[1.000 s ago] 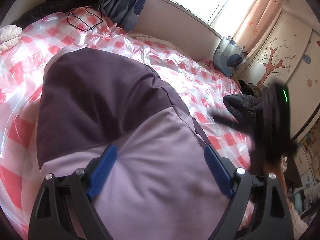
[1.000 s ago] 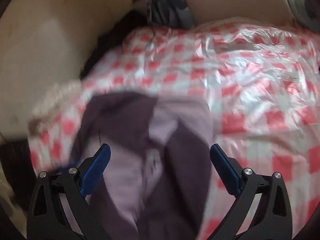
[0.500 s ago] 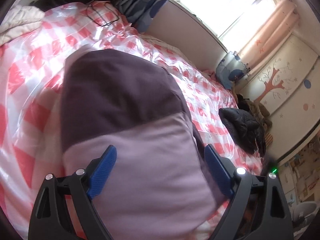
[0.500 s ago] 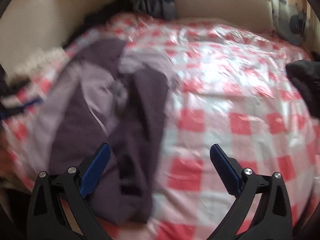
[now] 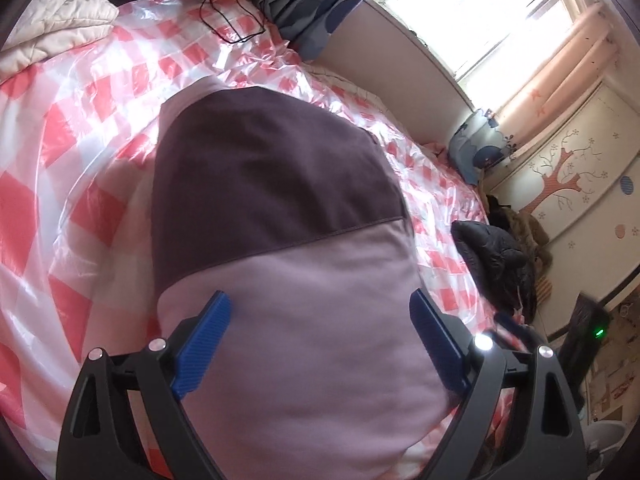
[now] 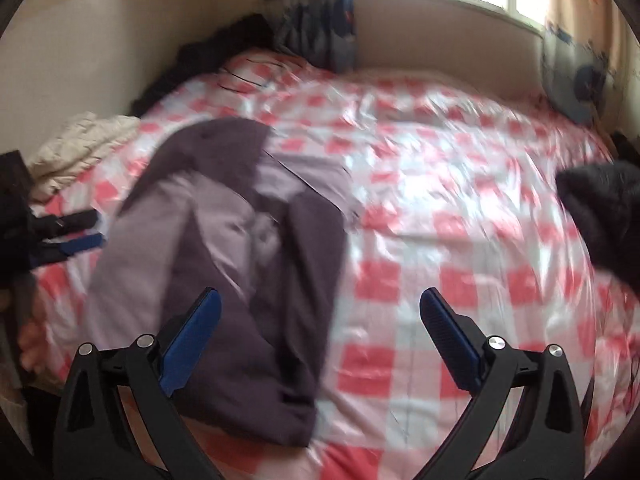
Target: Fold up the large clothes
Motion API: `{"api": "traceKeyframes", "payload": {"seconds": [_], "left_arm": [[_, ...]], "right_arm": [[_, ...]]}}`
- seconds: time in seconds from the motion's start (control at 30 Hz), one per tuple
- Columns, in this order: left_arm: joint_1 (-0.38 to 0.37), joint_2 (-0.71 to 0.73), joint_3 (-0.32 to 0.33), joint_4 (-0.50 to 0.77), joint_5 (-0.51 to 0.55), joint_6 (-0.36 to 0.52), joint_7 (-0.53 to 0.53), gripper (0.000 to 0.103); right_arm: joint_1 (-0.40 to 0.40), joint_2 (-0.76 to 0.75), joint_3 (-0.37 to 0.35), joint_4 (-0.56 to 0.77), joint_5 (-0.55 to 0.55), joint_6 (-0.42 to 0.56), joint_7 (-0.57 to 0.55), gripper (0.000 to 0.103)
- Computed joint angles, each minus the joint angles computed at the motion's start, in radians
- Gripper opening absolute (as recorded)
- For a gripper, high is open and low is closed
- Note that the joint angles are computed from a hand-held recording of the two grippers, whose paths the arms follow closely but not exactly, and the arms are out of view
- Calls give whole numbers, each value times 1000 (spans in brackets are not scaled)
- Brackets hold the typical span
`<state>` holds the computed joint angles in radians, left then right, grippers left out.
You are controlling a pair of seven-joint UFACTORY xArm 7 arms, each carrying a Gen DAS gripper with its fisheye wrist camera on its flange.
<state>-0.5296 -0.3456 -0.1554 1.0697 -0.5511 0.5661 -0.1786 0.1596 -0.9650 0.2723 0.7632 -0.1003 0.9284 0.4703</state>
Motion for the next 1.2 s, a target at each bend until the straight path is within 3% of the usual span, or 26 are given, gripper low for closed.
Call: {"api": "traceKeyframes", "payload": {"seconds": [0.13, 0.23, 0.37, 0.53, 0.6, 0.67, 0.73, 0.8, 0.9, 1.0, 1.1, 1.2], "left_arm": [[19, -6, -9, -2, 41, 1, -27, 88], [30, -24, -1, -24, 44, -1, -52, 88], [64, -36, -10, -35, 101, 16, -115, 89], [93, -7, -54, 6, 228, 35, -188, 89], [105, -3, -79, 19, 301, 47, -210, 89], [112, -2, -100, 27, 373, 65, -222, 89], [110, -3, -105, 28, 411, 80, -224, 89], [103, -1, -105, 29, 432, 95, -215, 89], [95, -2, -110, 30, 456, 103, -206, 89], [102, -2, -135, 37, 512, 103, -228, 89], [108, -1, -153, 41, 569, 110, -241, 89], [104, -13, -153, 24, 589, 102, -245, 89]], "right_arm": [[-2, 206, 51, 20, -33, 82, -51, 96], [33, 176, -39, -30, 22, 42, -28, 96], [12, 158, -70, 63, 24, -101, -8, 96], [38, 537, -94, 377, 80, -223, -85, 96], [43, 661, -113, 420, 77, -264, -44, 96], [-1, 710, -103, 344, 78, -334, 10, 96], [58, 690, -195, 169, 240, -526, -32, 97], [80, 637, -244, 63, 344, -609, -83, 96], [79, 622, -256, 53, 350, -582, -137, 96], [57, 610, -226, 66, 324, -556, -123, 96], [59, 517, -217, -13, 336, -637, -114, 96], [-11, 356, -151, -139, 284, -726, -12, 96]]}}
